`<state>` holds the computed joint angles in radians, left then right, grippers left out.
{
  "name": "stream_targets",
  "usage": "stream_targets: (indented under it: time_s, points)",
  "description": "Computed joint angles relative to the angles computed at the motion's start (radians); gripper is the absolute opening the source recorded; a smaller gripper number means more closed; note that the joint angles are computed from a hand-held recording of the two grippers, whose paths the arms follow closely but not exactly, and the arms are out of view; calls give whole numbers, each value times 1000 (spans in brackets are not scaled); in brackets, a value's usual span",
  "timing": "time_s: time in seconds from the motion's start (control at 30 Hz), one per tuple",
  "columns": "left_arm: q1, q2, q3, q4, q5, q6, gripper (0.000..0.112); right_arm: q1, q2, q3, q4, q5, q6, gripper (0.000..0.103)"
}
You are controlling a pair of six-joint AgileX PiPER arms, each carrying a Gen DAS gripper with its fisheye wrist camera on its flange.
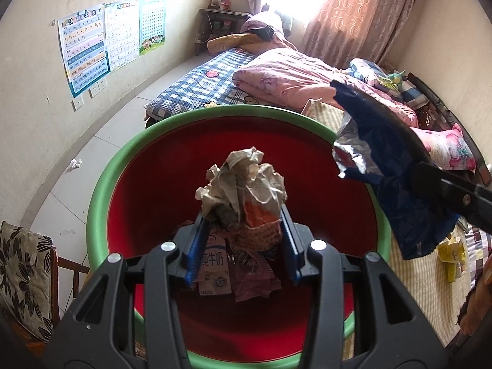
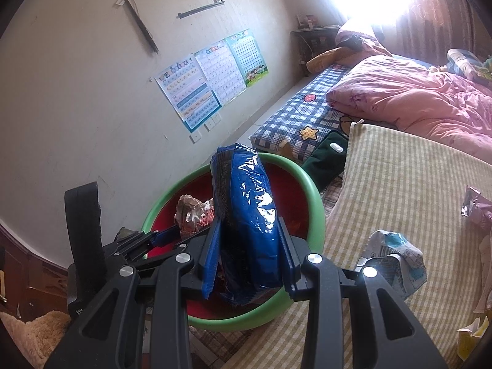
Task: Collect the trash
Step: 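Bring the crumpled paper and blue bag over the bin opening, then open both grippers over the bin to drop the paper and blue bag, then grasp the white-blue wrapper with the left gripper while the right gripper grasps the yellow carton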
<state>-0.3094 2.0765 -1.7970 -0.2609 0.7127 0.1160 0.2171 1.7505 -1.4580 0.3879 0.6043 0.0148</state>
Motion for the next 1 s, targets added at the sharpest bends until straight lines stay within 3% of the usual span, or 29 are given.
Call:
stream_targets:
  time_s: [0.4, 0.5, 0.63, 1.0]
  points:
    - [8, 6, 0, -13, 2, 15, 42, 5, 12, 5, 29, 2, -5, 35]
    - [8, -6, 23, -13, -14, 12, 48, -1, 7, 16, 65, -7, -37, 48]
    - [2, -35, 58, -4, -48, 5, 66, 0, -13, 41, 82, -27, -43, 57]
    - [-41, -106, 150, 102, -95, -153, 69, -72, -162, 217, 140, -64, -92, 65]
